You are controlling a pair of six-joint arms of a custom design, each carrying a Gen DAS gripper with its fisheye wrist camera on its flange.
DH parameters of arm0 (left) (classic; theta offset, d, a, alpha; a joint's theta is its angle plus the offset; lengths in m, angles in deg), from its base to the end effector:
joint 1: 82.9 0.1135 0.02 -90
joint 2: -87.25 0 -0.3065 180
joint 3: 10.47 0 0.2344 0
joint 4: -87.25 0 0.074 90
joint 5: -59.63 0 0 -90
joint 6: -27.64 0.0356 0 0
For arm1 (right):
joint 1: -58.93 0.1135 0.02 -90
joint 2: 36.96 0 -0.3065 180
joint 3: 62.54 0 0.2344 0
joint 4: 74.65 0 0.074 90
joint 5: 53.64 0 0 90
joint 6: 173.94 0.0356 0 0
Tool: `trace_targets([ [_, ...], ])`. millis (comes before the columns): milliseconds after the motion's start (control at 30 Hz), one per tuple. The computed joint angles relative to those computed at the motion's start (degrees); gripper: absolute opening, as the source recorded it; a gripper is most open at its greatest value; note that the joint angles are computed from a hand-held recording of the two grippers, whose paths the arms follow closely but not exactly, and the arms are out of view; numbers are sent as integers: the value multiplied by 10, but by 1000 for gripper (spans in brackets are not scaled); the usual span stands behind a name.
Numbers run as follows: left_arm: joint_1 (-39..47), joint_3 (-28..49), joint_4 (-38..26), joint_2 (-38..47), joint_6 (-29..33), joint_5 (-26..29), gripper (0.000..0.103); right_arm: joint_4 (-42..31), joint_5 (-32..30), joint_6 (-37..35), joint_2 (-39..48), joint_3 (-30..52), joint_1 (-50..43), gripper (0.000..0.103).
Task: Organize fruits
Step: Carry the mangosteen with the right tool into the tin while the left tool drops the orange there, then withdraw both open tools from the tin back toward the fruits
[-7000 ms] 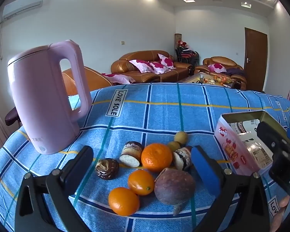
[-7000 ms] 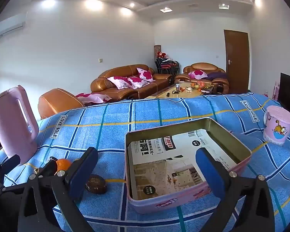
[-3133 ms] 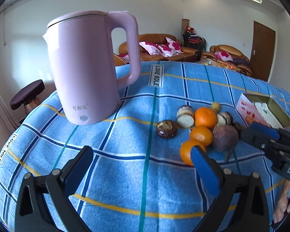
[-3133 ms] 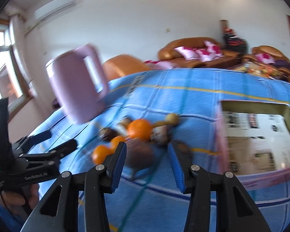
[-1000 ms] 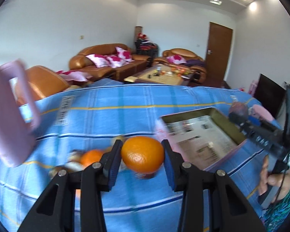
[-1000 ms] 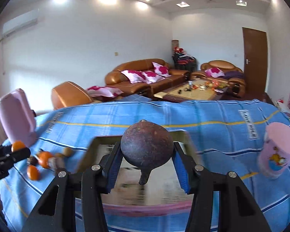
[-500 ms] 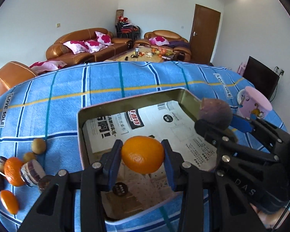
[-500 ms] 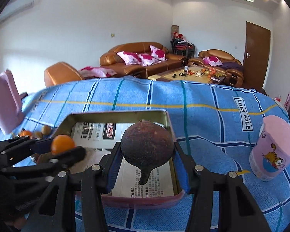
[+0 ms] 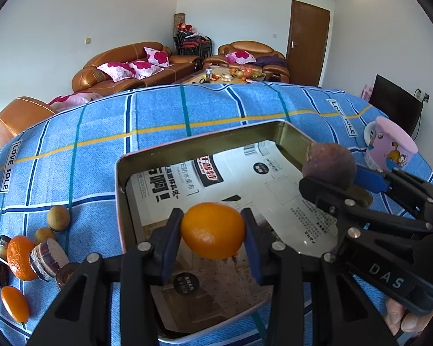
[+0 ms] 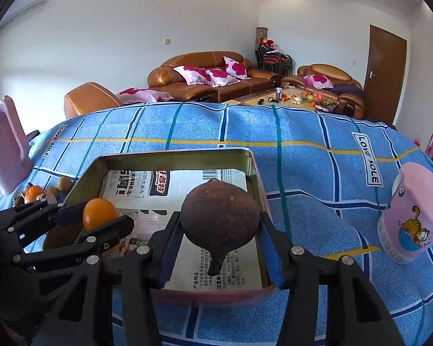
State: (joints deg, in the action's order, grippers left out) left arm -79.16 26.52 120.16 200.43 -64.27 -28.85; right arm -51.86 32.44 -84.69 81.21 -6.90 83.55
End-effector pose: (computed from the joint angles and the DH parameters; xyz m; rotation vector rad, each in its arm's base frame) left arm 0.2759 0.0171 0.0925 -0.1013 2.3237 -0.0148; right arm 0.3236 0.1510 0.1057 -0.5363 2.2159 0.2975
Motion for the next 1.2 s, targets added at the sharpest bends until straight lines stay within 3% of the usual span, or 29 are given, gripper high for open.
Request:
trace_targets([
  [300,-5,-5,10,0,-3,-9,44,0,-28,12,-4,-2,-10,55],
  [433,-10,-15,27,-4,-2,-24,47,40,-52,23,-16,-25,-20,57],
  [500,-10,-26,45,-7,-5,-29,55,96,-49,34,-25,-53,-25,58],
  [567,-11,-43,75,-13,-15,-40,82,158,-41,50,-28,-80,-32,64],
  [667,-7,-77,137,-28,-24,-50,103,224,-20,65,-23,-103,-34,71],
  [767,-4,-100,179,-38,-22,-55,103,232,-10,71,-16,-99,-34,71],
  [1200,87,-142,208,-41,-2,-28,103,259,23,64,7,-98,-23,71],
])
